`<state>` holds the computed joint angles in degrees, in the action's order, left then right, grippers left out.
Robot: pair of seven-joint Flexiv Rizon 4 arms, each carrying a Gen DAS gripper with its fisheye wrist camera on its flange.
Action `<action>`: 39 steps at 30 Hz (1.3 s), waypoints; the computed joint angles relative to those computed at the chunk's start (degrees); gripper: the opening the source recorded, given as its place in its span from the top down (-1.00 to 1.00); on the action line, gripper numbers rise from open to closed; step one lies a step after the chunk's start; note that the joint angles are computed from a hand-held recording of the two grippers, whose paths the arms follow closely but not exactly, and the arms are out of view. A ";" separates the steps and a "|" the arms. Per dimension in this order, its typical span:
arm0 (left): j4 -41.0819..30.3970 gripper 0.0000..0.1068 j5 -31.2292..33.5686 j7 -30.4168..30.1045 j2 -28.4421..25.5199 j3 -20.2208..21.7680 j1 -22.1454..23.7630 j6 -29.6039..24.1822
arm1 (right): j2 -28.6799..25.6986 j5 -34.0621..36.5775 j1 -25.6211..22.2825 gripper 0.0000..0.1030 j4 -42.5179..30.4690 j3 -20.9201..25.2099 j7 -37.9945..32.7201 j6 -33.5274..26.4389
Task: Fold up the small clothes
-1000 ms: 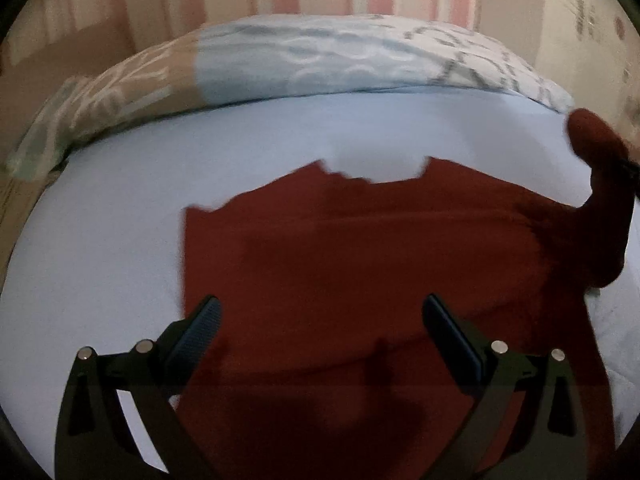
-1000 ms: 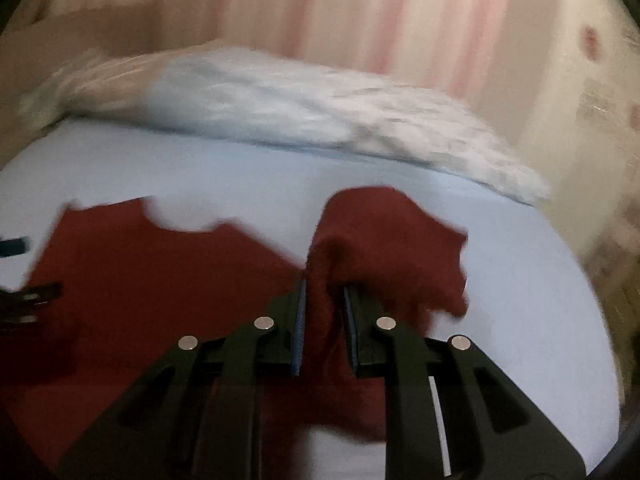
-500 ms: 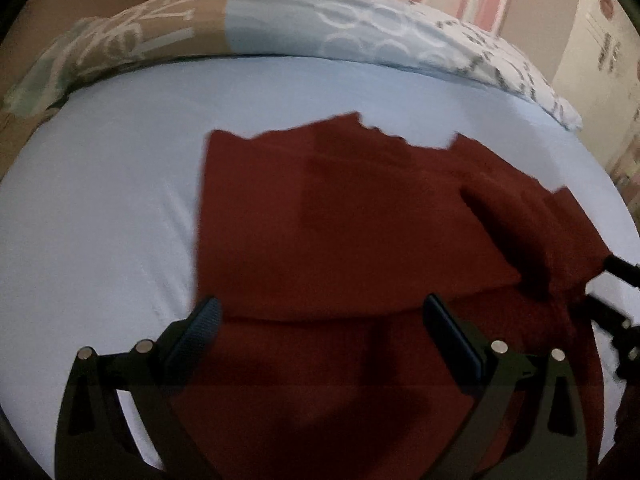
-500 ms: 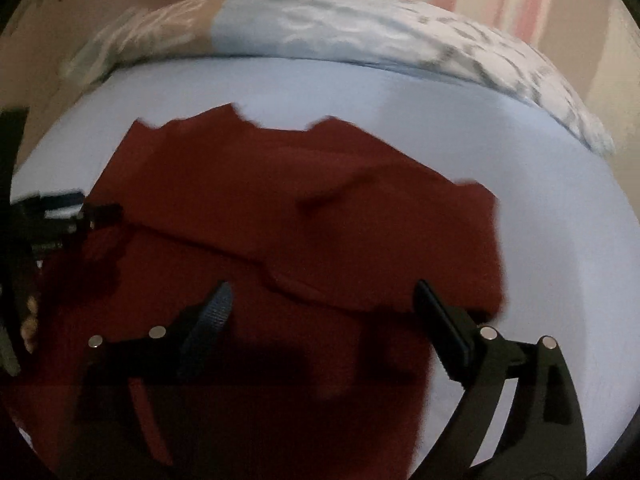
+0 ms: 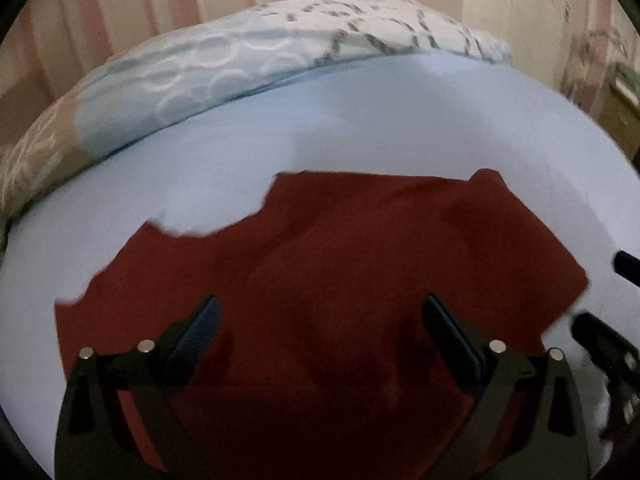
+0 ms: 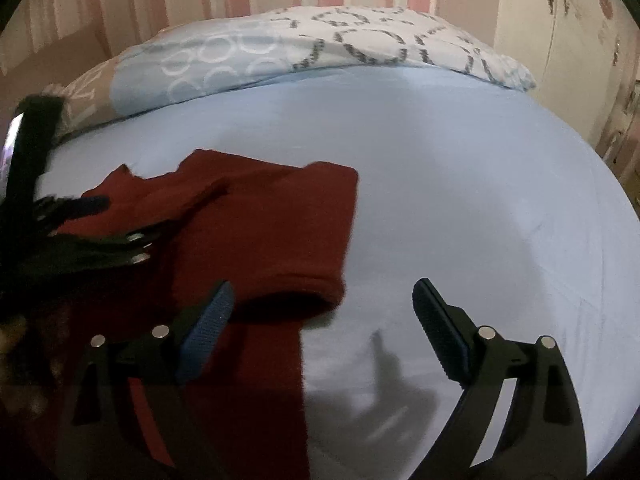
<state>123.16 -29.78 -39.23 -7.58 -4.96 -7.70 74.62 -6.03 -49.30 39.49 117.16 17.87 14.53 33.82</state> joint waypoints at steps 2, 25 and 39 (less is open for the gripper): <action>-3.42 -0.27 7.94 -5.49 -2.57 1.82 -0.82 -1.99 | 0.07 0.35 -0.10 -0.73 0.28 0.00 -0.24 -0.37; 2.01 0.72 -50.72 30.45 4.30 4.73 6.58 -10.59 | -8.79 4.11 -2.10 -0.47 -5.96 -4.03 -4.80 11.05; 3.54 -0.51 -28.82 7.90 6.91 12.41 17.76 -22.43 | -12.08 3.91 3.47 -0.62 -11.02 -5.31 -14.38 -1.71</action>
